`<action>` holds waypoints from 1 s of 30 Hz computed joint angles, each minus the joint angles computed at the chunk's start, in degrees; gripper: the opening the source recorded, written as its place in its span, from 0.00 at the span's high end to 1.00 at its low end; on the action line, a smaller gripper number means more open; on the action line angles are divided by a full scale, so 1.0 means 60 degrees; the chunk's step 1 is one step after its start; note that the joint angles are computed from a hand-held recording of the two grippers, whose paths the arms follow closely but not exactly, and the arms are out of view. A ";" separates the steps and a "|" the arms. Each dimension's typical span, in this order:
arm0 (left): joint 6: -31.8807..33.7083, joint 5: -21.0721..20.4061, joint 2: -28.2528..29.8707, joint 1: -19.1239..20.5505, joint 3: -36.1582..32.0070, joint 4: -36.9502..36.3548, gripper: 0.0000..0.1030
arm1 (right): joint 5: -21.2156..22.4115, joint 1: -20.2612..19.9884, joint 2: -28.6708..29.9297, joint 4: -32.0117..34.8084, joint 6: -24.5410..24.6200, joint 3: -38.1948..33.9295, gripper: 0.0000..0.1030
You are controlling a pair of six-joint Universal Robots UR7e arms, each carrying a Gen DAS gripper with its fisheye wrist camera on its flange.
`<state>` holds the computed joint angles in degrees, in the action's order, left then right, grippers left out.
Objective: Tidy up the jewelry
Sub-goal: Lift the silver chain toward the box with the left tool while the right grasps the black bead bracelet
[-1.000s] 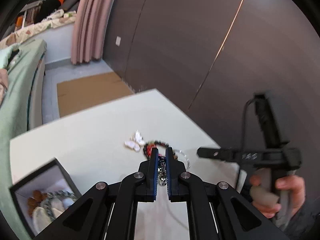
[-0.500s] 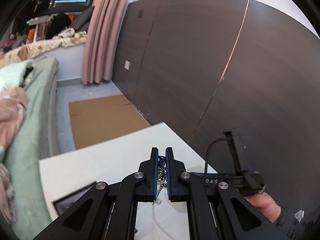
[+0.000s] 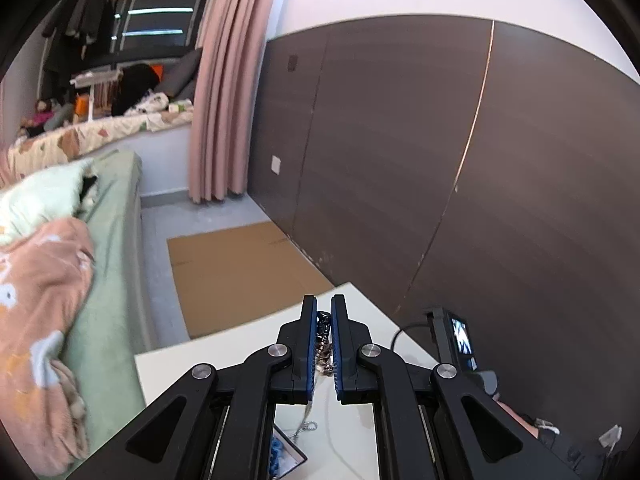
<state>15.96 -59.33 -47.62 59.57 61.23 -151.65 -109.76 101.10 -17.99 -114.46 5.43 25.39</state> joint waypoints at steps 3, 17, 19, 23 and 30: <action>0.0246 0.0237 -0.0154 -0.0173 0.0087 -0.0314 0.94 | 0.0478 0.0016 -0.0350 -0.0699 -0.0285 0.0663 0.89; 0.1548 0.1091 -0.0409 -0.0842 -0.0240 -0.1299 0.94 | 0.3176 0.0168 -0.1377 -0.3073 -0.1401 0.2731 0.89; 0.1750 0.1176 -0.0440 -0.0927 -0.0286 -0.1457 0.94 | 0.3333 0.0178 -0.1384 -0.3065 -0.1482 0.2759 0.89; 0.2113 0.1329 -0.0518 -0.1080 -0.0342 -0.1795 0.94 | 0.3499 0.0218 -0.1395 -0.3003 -0.1692 0.2820 0.89; 0.2222 0.1388 -0.0516 -0.1048 -0.0502 -0.1794 0.94 | 0.3601 0.0253 -0.1467 -0.3001 -0.1973 0.2999 0.89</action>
<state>29.29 -51.00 -50.72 53.28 58.21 -162.41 -88.15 102.62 -26.79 -132.46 -6.40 43.39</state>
